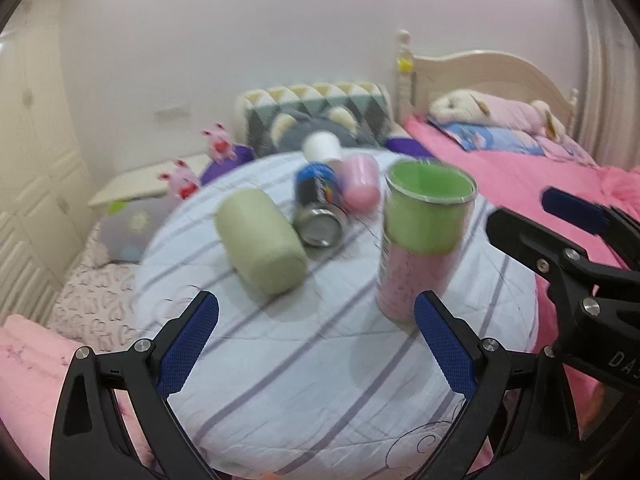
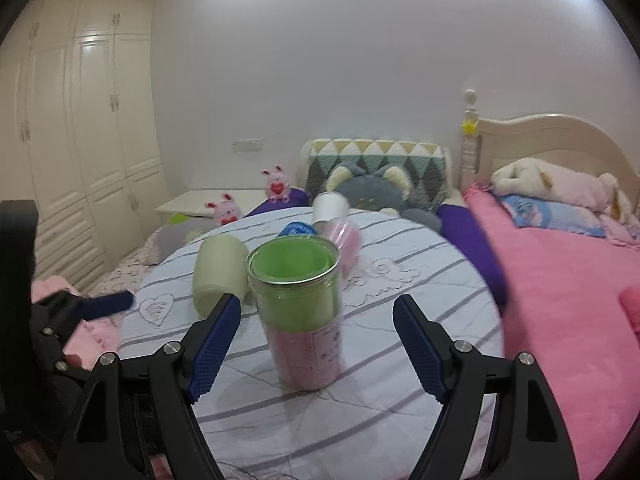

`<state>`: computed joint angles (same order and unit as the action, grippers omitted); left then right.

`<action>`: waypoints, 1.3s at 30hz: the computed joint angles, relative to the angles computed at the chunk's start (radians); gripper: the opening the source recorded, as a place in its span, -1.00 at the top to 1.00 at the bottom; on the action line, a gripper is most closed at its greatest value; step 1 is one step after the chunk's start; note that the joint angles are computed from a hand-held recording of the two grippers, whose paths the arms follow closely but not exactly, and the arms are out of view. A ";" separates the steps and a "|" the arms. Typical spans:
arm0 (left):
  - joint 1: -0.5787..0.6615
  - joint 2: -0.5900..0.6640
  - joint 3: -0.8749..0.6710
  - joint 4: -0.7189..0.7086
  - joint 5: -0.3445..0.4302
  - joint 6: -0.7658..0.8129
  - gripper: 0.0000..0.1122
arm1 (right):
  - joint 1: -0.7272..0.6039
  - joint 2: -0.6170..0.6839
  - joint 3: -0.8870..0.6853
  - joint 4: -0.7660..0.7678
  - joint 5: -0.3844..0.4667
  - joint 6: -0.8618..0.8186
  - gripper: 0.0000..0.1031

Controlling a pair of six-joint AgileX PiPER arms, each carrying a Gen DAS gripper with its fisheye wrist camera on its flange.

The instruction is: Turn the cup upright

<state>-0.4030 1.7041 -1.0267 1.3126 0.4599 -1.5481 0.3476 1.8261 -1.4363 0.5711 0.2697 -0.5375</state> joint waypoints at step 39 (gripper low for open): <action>-0.115 -0.116 -0.088 -0.038 0.254 -0.014 -0.83 | -0.041 -0.081 -0.095 -0.374 0.124 0.410 -0.55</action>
<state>-0.5181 1.5881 -1.1143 1.2743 0.7143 -1.5618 0.3066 1.7446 -1.5312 0.1970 0.3940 -0.1276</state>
